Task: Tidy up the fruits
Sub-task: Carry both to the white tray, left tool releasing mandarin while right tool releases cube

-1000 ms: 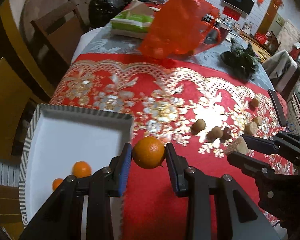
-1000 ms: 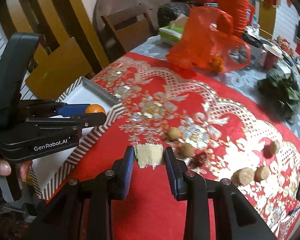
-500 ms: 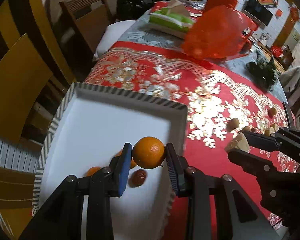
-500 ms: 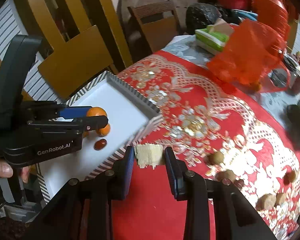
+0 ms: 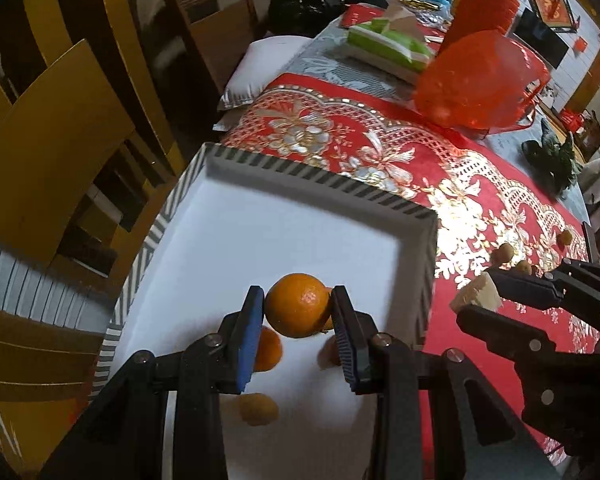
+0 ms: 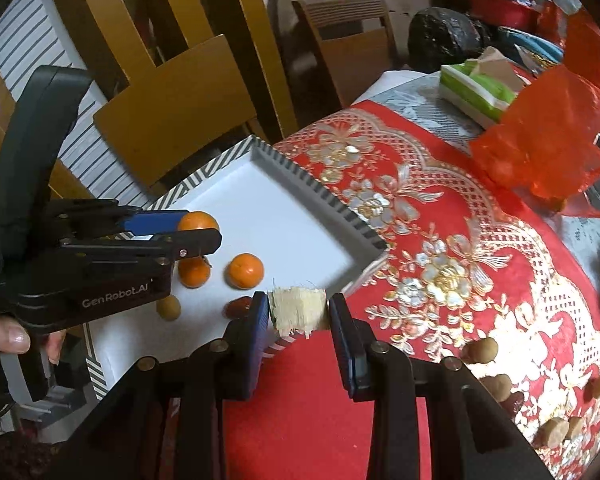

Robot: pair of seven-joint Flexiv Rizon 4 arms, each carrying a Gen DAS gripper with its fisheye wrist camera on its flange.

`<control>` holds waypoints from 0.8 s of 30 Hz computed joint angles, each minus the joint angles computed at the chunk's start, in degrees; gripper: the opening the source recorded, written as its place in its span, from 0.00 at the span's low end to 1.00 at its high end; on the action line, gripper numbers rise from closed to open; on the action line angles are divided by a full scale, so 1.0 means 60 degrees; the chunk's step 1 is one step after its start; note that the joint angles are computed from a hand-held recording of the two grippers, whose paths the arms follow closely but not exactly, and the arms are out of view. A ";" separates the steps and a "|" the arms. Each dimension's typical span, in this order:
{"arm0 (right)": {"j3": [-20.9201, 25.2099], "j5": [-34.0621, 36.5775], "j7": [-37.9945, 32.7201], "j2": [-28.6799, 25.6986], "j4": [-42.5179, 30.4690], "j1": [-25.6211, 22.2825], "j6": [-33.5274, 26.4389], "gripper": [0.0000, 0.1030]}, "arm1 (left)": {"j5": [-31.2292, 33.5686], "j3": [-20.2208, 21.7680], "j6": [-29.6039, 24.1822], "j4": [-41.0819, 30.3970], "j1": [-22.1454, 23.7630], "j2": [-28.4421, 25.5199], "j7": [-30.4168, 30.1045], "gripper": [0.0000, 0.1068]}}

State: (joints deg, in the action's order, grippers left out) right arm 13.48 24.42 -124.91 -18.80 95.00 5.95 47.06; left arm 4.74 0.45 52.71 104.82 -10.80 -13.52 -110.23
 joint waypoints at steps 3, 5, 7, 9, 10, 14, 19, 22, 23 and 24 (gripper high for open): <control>0.0030 -0.0021 0.0026 -0.0058 -0.0024 0.0072 -0.0048 0.33 | -0.0035 0.0032 0.0017 0.0105 0.0062 0.0042 0.0052 0.31; 0.0043 -0.0048 0.0046 -0.0105 -0.0067 0.0105 -0.0130 0.33 | -0.0077 0.0052 0.0020 0.0187 0.0108 0.0064 0.0048 0.31; 0.0088 -0.0024 -0.0009 -0.0139 -0.0112 0.0118 -0.0249 0.33 | -0.0124 0.0072 0.0028 0.0271 0.0159 0.0085 0.0041 0.31; 0.0140 0.0006 -0.0052 -0.0126 -0.0105 0.0153 -0.0358 0.33 | -0.0104 0.0102 0.0025 0.0322 0.0196 0.0080 0.0006 0.31; 0.0168 0.0028 -0.0100 -0.0131 -0.0102 0.0170 -0.0437 0.33 | -0.0097 0.0111 0.0020 0.0336 0.0214 0.0067 -0.0013 0.31; 0.0245 0.0083 -0.0212 -0.0175 -0.0070 0.0292 -0.0688 0.33 | -0.0191 0.0137 0.0080 0.0467 0.0312 0.0049 -0.0051 0.31; 0.0304 0.0046 -0.0315 -0.0205 0.0076 0.0493 -0.0931 0.33 | -0.0391 0.0126 0.0186 0.0594 0.0424 0.0002 0.0041 0.31; 0.0324 -0.0015 -0.0329 -0.0246 0.0159 0.0620 -0.1039 0.33 | -0.0410 0.0143 0.0160 0.0595 0.0437 -0.0043 0.0035 0.31; 0.0332 -0.0038 -0.0336 -0.0264 0.0191 0.0661 -0.1069 0.33 | -0.0411 0.0148 0.0130 0.0587 0.0442 -0.0064 0.0032 0.31; 0.0336 -0.0073 -0.0316 -0.0284 0.0238 0.0716 -0.1058 0.33 | -0.0432 0.0148 0.0131 0.0591 0.0455 -0.0083 0.0045 0.31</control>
State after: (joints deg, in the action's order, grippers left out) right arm 15.50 23.98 -126.81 -20.51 96.43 10.24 40.71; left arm 2.15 1.34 53.50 108.37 -8.07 -14.02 -109.96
